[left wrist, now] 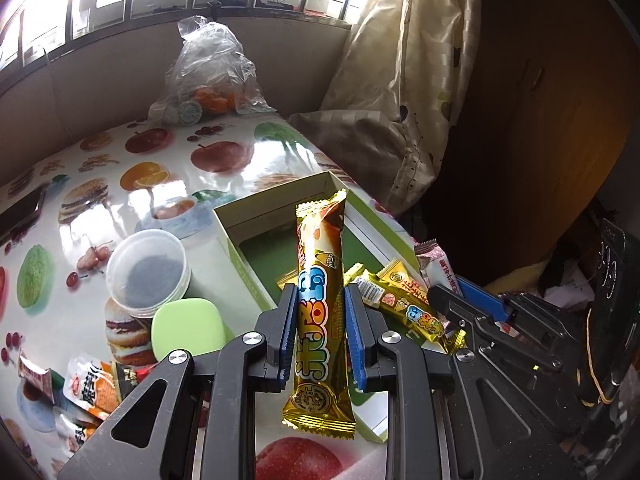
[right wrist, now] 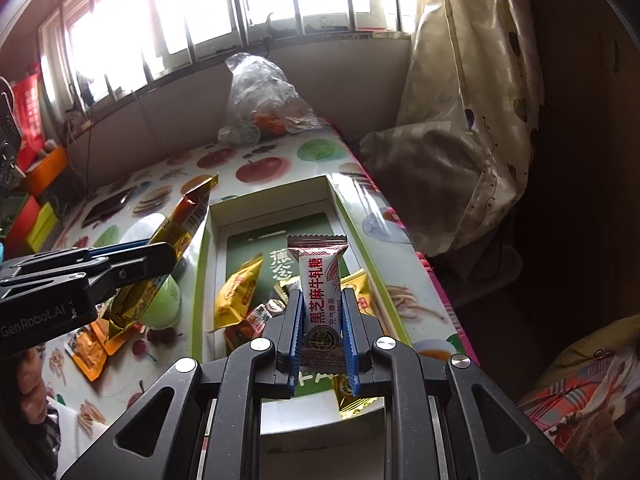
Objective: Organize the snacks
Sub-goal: 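Carry both held snacks over the green box, then open the left gripper to drop the stick snack while the right releases the nougat bar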
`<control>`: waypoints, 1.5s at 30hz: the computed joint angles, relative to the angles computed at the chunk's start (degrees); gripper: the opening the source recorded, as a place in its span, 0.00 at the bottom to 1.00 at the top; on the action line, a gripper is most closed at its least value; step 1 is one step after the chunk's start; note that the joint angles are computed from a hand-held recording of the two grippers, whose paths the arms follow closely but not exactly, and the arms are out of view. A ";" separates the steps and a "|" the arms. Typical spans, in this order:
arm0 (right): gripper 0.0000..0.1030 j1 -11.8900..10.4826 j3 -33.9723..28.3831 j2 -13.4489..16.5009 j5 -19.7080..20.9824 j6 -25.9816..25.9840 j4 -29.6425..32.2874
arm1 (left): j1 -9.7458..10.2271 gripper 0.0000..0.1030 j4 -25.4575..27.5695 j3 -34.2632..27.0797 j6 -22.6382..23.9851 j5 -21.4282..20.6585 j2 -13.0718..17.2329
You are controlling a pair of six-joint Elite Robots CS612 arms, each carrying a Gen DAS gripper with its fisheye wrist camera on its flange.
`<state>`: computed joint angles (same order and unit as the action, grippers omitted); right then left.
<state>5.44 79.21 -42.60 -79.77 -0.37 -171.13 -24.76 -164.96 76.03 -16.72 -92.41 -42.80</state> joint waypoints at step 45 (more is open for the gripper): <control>0.26 -0.02 -4.59 3.74 -2.06 -1.78 3.55 | -1.06 0.39 8.02 -6.76 -2.42 1.50 4.85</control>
